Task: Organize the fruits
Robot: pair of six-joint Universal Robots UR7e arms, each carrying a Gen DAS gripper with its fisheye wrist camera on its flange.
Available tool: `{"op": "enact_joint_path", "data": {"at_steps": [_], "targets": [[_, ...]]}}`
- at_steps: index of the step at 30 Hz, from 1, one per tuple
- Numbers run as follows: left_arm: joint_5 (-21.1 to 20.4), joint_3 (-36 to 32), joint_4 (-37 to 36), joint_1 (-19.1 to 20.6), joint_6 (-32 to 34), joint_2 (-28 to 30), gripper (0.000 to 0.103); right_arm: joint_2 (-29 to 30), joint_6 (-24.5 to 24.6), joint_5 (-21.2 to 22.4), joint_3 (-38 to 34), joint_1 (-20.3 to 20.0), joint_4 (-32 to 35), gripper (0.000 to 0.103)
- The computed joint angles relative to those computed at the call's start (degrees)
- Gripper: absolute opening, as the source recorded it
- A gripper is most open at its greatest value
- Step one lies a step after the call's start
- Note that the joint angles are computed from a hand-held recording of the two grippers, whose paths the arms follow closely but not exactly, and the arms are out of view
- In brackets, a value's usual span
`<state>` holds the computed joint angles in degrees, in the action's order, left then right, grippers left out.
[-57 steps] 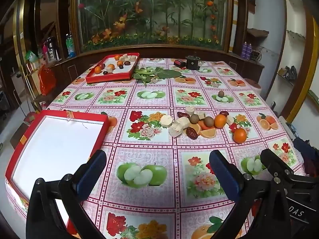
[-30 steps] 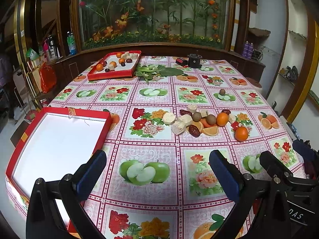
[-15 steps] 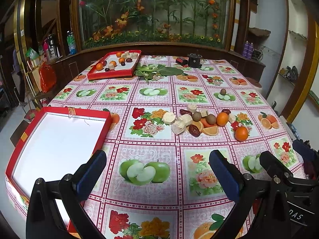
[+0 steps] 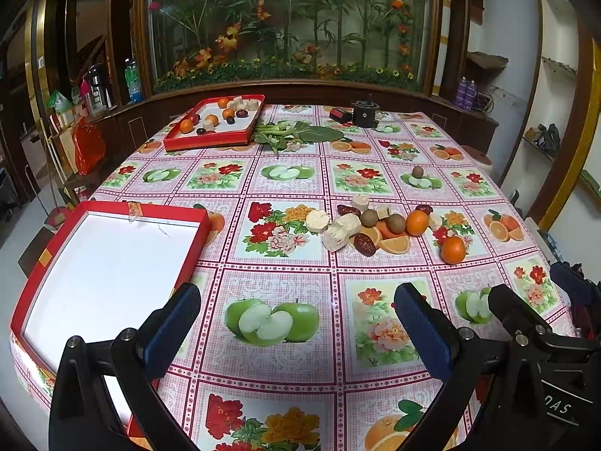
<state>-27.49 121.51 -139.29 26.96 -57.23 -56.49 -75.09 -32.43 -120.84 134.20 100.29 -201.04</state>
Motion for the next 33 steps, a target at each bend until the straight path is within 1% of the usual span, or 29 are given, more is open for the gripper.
{"op": "enact_joint_path", "data": {"at_steps": [6,25,28,31,33], "targets": [[-0.34,-0.13,1.09,0.11,-0.76,-0.16,0.102,-0.11,-0.06,-0.25,0.00,0.00,0.19,0.103],[-0.67,-0.29,0.78,0.26,-0.07,0.22,0.102,0.28,0.38,0.23,0.43,-0.47,-0.41,0.103],[-1.64,0.33,-0.66,0.69,0.80,-0.15,0.102,0.40,0.35,0.22,0.44,-0.46,-0.56,0.103],[-1.74,1.34,-1.00,1.17,1.19,-0.55,0.102,0.57,0.37,0.14,0.43,-0.48,-0.58,0.103],[-2.62,2.16,-2.50,1.78,1.98,-0.86,0.102,-0.04,0.42,0.43,0.32,-1.12,0.55,0.103]]}}
